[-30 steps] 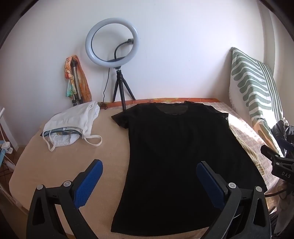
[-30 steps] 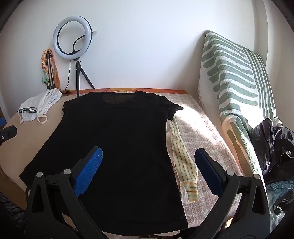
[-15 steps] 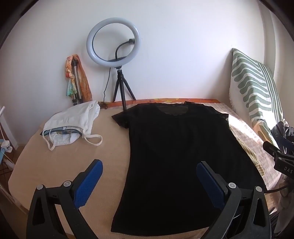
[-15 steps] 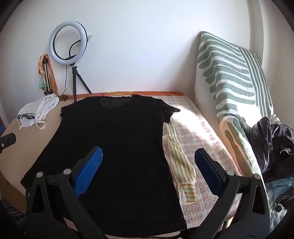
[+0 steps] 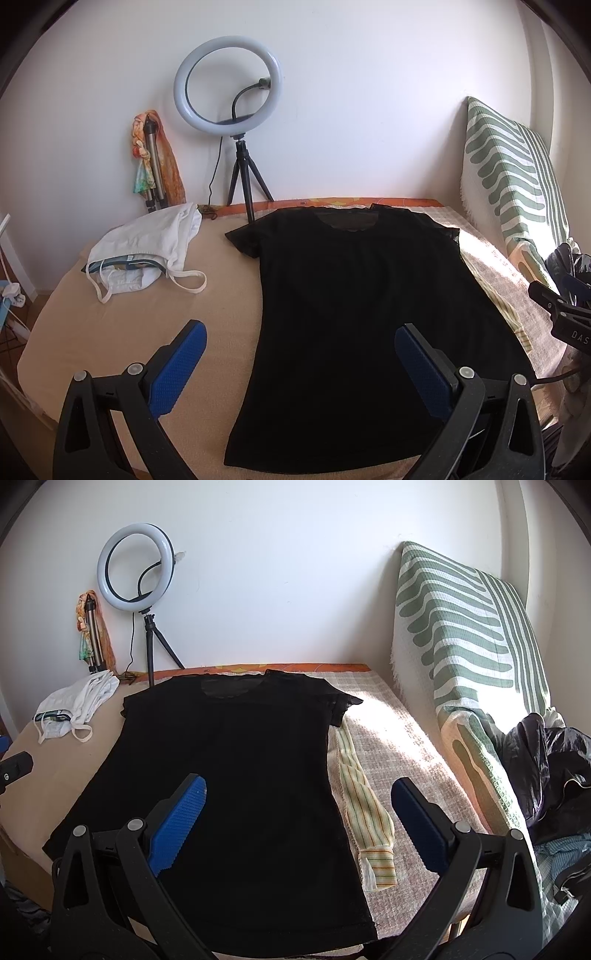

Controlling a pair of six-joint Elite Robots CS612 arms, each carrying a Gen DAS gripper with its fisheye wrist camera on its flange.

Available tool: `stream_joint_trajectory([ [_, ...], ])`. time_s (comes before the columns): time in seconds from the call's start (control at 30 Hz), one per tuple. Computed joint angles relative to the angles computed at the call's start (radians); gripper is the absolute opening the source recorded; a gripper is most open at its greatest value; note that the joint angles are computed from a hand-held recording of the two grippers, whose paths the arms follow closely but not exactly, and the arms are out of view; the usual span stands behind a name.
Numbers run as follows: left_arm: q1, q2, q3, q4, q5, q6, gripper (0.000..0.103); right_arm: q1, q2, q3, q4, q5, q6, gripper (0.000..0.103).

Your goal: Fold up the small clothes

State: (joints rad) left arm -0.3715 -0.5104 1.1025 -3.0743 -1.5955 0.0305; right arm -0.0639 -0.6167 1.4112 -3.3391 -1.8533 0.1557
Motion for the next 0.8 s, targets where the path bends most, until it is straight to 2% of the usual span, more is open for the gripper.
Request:
stream_joint_trajectory([
  [0.8, 0.004, 0.000, 0.002, -0.007, -0.001, -0.006, 0.103, -0.001, 0.000, 0.000, 0.000, -0.001, -0.001, 0.102],
])
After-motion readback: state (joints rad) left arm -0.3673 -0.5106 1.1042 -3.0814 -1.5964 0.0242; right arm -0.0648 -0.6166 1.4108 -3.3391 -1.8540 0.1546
